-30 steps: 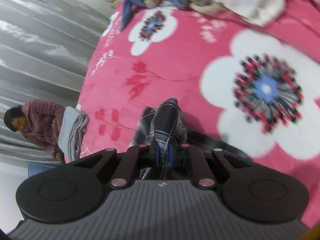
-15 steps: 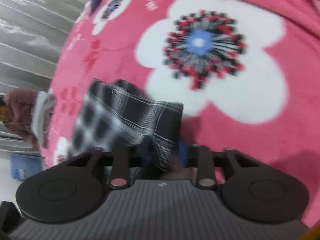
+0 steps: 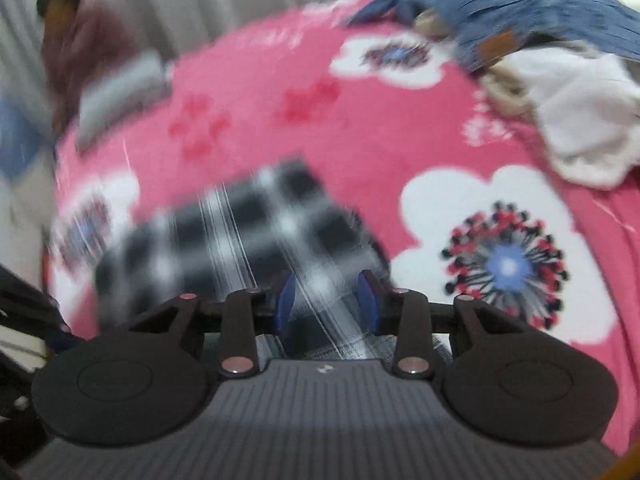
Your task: Fold clothes
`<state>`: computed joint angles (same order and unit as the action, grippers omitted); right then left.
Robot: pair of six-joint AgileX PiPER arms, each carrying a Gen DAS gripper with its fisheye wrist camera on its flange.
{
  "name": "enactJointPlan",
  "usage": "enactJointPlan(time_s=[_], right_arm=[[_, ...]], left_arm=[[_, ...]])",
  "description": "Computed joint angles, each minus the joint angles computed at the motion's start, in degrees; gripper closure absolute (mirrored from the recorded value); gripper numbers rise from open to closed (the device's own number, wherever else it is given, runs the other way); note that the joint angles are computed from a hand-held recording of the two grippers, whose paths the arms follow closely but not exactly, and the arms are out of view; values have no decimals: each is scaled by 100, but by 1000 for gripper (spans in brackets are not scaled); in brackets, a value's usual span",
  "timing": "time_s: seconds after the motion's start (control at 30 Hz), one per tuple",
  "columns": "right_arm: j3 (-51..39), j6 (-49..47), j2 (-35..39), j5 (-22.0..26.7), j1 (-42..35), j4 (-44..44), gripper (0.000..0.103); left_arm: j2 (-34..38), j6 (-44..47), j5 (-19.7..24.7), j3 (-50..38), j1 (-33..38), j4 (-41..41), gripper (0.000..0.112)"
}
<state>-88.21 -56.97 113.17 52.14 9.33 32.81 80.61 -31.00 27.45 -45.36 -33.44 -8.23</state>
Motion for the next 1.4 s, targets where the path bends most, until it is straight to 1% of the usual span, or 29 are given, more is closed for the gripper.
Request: enactJointPlan(time_s=[0.03,0.07,0.1,0.17,0.2,0.23,0.33,0.37,0.43,0.47,0.5,0.53,0.57,0.6,0.63,0.7,0.73,0.8,0.83,0.9,0.97,1.03,1.07,1.1,1.17,1.23,1.3,1.37,1.4], right_arm=[[-13,116,71,-48,38,-200,71],[13,80,115,-82,16,-184,71],[-5,114,167,-84,7,-238,71],[-510,621,164,246,158,-783,71],[-597,678,75,260,206,-817,71],[-714,623,53,327,204,-621,71],[-1187,552,138,604,232,11,71],[-1367,586,261,664,313,152,71],[-1471,789,473,532,526,122,72],[-1534,978,620,482,610,24,72],[-1471,1237,753,385,683,-286,73],[-1329,1419,889,248,725,-542,74],[-1051,1375,822,20,728,-569,74],[-779,1161,739,-150,677,-416,74],[-737,1176,660,-208,718,-492,74],[-1060,1448,611,9,840,-832,77],[-1138,1347,571,8,839,-679,77],[-1345,1130,600,9,833,-194,78],[-1536,1124,699,44,859,35,78],[-1964,1347,1119,32,1039,174,80],[-2397,1958,1654,-42,1288,-297,82],[-2670,2519,1875,-8,1290,-358,83],[-2686,2773,1911,-92,1285,-340,85],[-2552,2984,1718,-151,1287,-476,86],[-1942,3350,1084,-475,1289,-780,85],[-1360,3964,452,-554,1187,-1259,85],[-819,4783,-142,-530,1143,-2038,84],[-339,5543,-613,-440,1138,-2837,84],[-163,5860,-733,-421,1148,-3069,85]], left_arm=[[71,-103,-96,109,-66,-6,83],[-21,-261,-88,177,-104,27,83],[-193,-328,23,208,-77,29,83],[-560,-485,285,230,15,133,82],[-745,-584,416,223,74,249,82],[-924,-599,547,185,185,360,82],[-1237,-604,606,149,671,763,77],[-1155,-514,553,132,895,818,75],[-899,-392,408,77,1325,972,74],[-805,-237,378,94,1491,912,72],[-643,148,243,188,1660,624,72],[-450,691,102,281,1855,204,75],[-244,1210,-21,359,2030,-199,79],[-267,1501,-42,401,2094,-404,78],[-341,1692,-43,439,2124,-536,76],[-490,1720,295,296,2138,-525,74],[-551,1733,377,250,2155,-559,73],[-648,1936,355,297,2259,-752,70],[-696,2048,340,325,2315,-858,67],[-495,2545,370,361,2460,-1233,67],[-345,3234,262,449,2607,-1709,68],[-348,3831,617,324,2798,-1938,68],[-344,4150,885,205,2977,-2107,69],[-360,4511,1190,91,3249,-2350,69],[-342,5093,1646,-118,3734,-2671,69],[-206,5615,2065,-432,4191,-2859,69],[139,6126,2300,-817,4513,-2975,68],[626,6552,2346,-1255,4620,-2995,69],[855,6733,2292,-1453,4577,-2992,69]])
